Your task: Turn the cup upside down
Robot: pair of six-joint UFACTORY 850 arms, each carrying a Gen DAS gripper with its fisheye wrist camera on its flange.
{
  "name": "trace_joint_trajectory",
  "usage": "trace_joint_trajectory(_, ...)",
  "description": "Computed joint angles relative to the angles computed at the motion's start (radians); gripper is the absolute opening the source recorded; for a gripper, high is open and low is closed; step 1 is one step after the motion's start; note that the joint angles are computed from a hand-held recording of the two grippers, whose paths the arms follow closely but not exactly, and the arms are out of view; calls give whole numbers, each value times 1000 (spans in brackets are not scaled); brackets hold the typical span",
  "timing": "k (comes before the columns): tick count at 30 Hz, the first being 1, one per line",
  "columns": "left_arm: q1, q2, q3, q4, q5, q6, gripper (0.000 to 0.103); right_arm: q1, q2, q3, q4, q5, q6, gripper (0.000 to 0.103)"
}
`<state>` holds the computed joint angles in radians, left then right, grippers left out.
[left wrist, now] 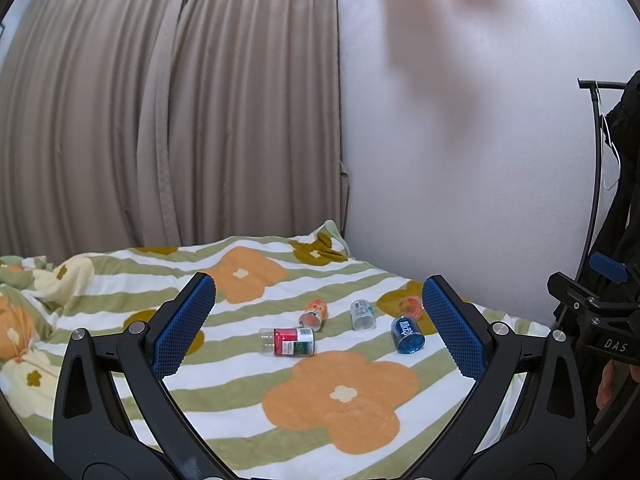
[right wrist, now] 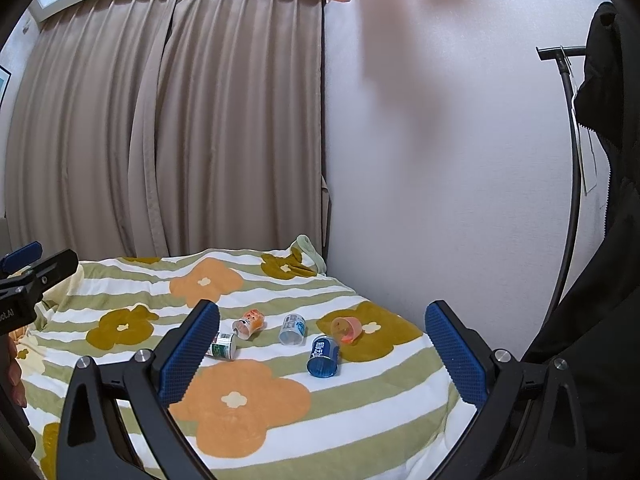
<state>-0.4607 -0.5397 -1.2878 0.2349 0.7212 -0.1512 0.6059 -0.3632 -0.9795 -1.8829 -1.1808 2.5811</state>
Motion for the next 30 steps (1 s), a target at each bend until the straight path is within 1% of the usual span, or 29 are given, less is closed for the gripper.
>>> trace_joint_trajectory(7,-5,-4,-10,-1,-13,-2,103,-5,7,6,-4,12,2,103)
trace_joint_trajectory(13,-4,-14,-31,15,-34,-18,103,-36,10,-7,-13,76,-10,103)
trace_joint_trajectory(15,-2,-23,-45,20,-46,-23,103,-55,9,-18,-22,116,-17,103)
trace_joint_trajectory(17,2,-34,-62,35,-60,-38,103,-80,9,-32,-35,179,-23,103)
trace_joint_trajectory(20,6,-64,-108,65,-97,-72,103,-159,0,-82,-64,361,-48,103)
trace_joint_trajectory(21,9,-78,-130,87,-116,-96,103,-193,-15,-115,-67,432,-70,103)
trace_joint_trajectory(22,11,-96,-158,114,-139,-124,103,-218,-30,-143,-63,481,-91,103)
trace_joint_trajectory(23,14,-115,-187,134,-158,-148,103,-256,-57,-193,-44,549,-130,103)
trace_joint_trajectory(24,16,-136,-219,157,-178,-174,103,-279,-79,-226,-27,587,-156,103)
trace_joint_trajectory(25,20,-155,-249,184,-197,-202,103,-312,-114,-278,-2,645,-194,103)
trace_joint_trajectory(26,22,-177,-284,213,-221,-233,103,-330,-139,-314,26,680,-229,103)
trace_joint_trajectory(27,23,-206,-326,243,-247,-264,103,-360,-183,-376,91,738,-306,103)
trace_joint_trajectory(30,25,-291,-455,333,-327,-352,103,-431,-314,-546,393,888,-620,103)
